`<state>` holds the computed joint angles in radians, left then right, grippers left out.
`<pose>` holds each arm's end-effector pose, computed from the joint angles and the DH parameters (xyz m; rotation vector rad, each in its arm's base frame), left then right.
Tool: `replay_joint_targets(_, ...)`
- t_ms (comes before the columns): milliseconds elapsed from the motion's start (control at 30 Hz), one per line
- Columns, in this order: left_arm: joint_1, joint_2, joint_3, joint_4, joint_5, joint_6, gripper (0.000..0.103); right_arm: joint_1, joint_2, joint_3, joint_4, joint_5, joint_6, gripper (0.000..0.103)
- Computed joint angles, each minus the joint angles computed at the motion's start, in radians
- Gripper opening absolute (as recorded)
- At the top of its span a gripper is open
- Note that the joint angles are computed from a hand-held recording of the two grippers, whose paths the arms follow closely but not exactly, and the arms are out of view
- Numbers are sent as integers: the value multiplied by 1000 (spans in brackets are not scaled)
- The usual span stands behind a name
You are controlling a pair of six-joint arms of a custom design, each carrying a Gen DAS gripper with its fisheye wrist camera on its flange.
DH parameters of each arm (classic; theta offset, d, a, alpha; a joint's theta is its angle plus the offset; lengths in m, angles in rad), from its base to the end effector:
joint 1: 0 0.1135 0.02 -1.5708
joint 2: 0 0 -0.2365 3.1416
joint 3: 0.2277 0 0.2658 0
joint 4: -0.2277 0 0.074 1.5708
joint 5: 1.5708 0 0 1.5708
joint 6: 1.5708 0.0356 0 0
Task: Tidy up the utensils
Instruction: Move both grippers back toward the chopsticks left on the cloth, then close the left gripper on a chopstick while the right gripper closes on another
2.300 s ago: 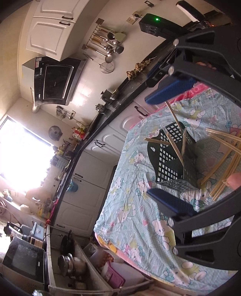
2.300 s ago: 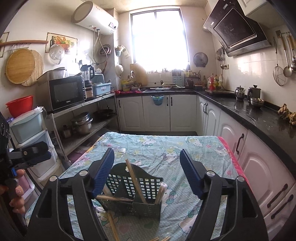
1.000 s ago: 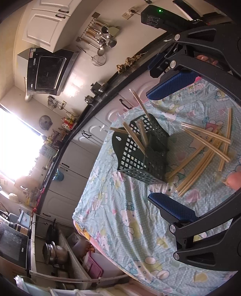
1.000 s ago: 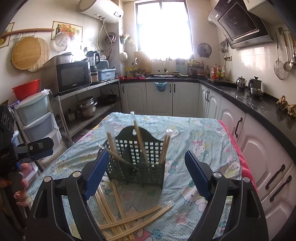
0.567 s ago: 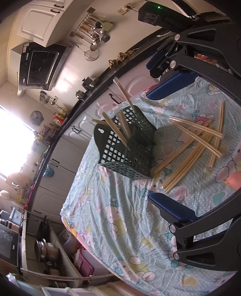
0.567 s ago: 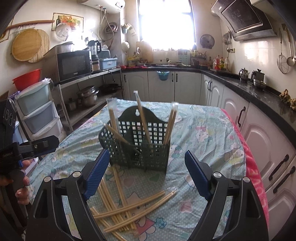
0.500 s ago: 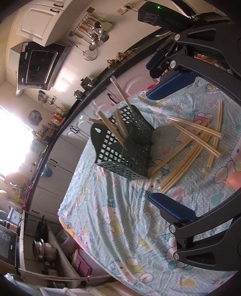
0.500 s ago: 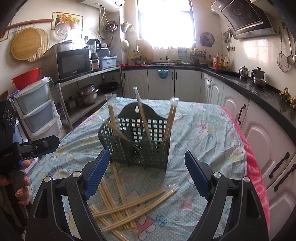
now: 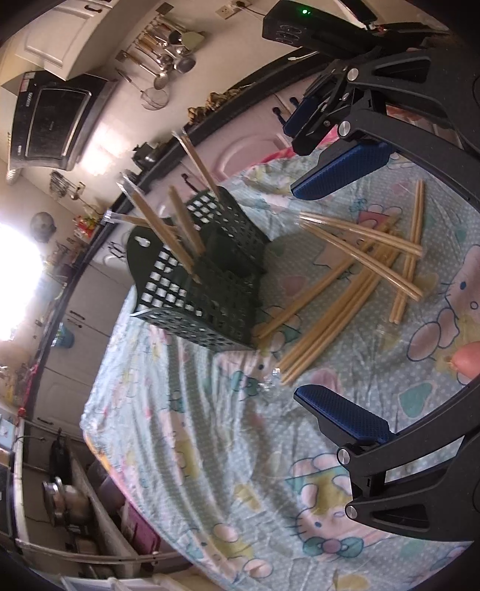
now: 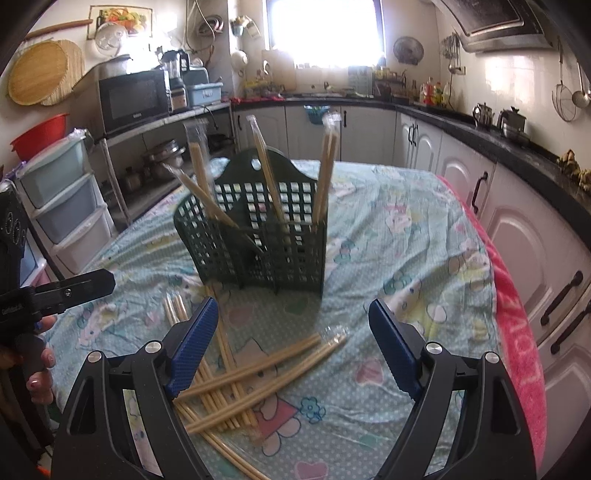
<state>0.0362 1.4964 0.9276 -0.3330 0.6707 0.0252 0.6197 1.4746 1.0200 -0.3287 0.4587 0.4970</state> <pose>0.3167 -0.0107 0.1805 0.2712 2.3466 -0.7919 0.2789 0.1796 0.2144 0.0797 2.2549 0.0496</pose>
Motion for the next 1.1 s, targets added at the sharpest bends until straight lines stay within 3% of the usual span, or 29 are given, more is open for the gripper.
replay_joint_targets(133, -6, 50, 12, -5, -13, 9, 92, -24, 30, 2, -20, -29, 23, 81)
replay_joint_targets(200, -7, 85, 27, -11, -14, 8, 86, -36, 44, 0, -23, -44, 33, 81)
replay_joint_targets(367, -3, 170, 73, -22, -20, -10, 59, -64, 76, -5, -22, -79, 53, 75)
replay_joint_targets(733, 9, 341, 213, -51, -15, -76, 45, -184, 174, 6, 2, -233, 110, 48)
replay_joint_targets(1000, 16, 417, 275, -64, -30, -100, 43, -266, 259, 43, 41, -332, 121, 38)
replay_joint_targets(1100, 21, 443, 299, -70, -36, -105, 36, -284, 295, 73, 34, -348, 111, 33)
